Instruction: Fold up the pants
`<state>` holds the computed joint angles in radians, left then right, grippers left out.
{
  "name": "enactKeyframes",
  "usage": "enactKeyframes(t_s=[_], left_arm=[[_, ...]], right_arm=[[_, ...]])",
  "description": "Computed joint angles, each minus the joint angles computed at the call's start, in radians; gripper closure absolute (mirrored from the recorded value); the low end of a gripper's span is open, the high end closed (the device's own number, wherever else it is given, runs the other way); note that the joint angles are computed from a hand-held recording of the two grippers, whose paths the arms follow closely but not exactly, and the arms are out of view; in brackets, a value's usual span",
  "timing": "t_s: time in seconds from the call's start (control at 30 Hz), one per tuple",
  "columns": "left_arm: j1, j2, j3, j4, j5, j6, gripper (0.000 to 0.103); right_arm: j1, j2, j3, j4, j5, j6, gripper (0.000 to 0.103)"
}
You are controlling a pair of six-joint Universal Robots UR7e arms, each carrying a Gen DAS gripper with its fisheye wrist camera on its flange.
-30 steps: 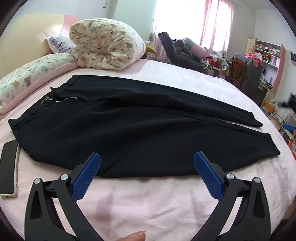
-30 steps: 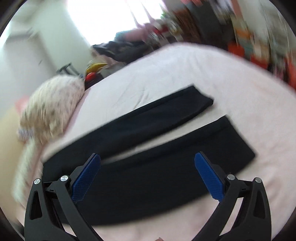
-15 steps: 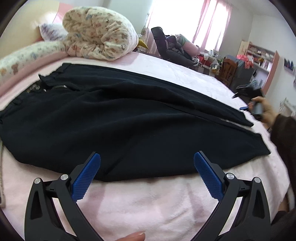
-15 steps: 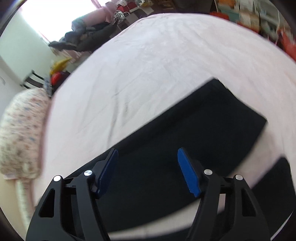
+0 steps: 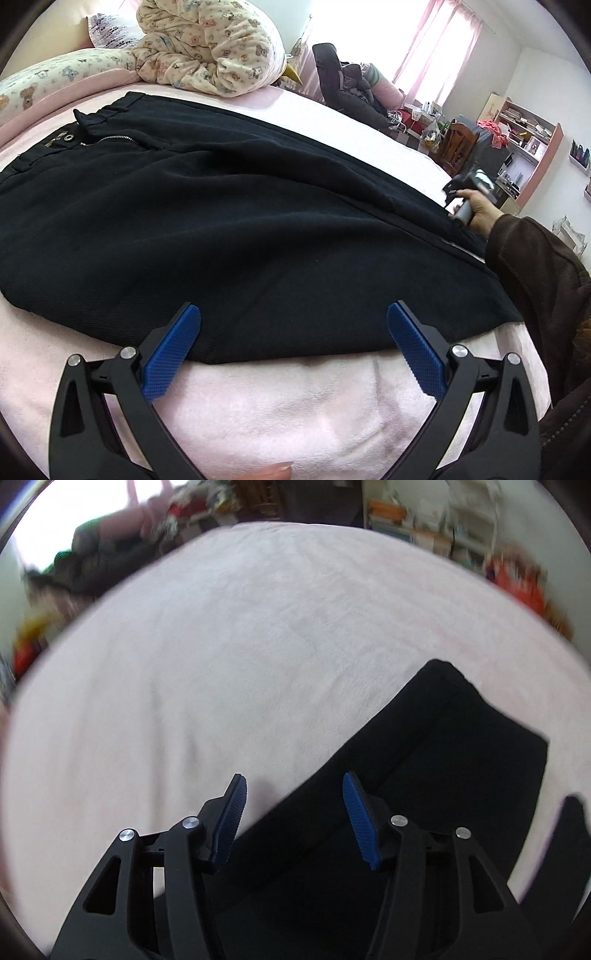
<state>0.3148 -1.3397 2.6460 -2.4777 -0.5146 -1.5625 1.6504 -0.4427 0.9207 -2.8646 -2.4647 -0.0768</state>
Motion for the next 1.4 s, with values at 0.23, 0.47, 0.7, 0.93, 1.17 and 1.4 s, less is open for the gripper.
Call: enactKeyframes(t_s=[0.23,0.47,0.7,0.93,1.17,1.4], left_arm=[[-0.001,-0.005,-0.001,0.006,0.001,0.000,0.002],[-0.010,-0.011,-0.007,0.046,0.000,-0.029,0.002],[-0.032,-0.039,0.016,0.037,0.021,-0.072,0.002],[-0.072,-0.085,0.033,0.045,0.048,-0.078,0.002],[-0.149,-0.150,0.011,0.317,0.115,-0.280,0.002],[-0.194,-0.206,-0.015,0.556,0.128,-0.456,0.002]], right_arm=[[0.003,0.013,0.035,-0.153,-0.046,-0.167,0.087],[-0.063,-0.208,0.299,-0.137,0.295,0.079,0.100],[-0.141,-0.383,0.515,-0.222,0.651,0.144,0.101],[-0.188,-0.594,0.801,-0.335,0.879,0.063,0.101],[-0.243,-0.803,1.109,-0.420,0.984,-0.052,0.101],[-0.347,-0.910,1.330,-0.483,1.039,-0.129,0.101]])
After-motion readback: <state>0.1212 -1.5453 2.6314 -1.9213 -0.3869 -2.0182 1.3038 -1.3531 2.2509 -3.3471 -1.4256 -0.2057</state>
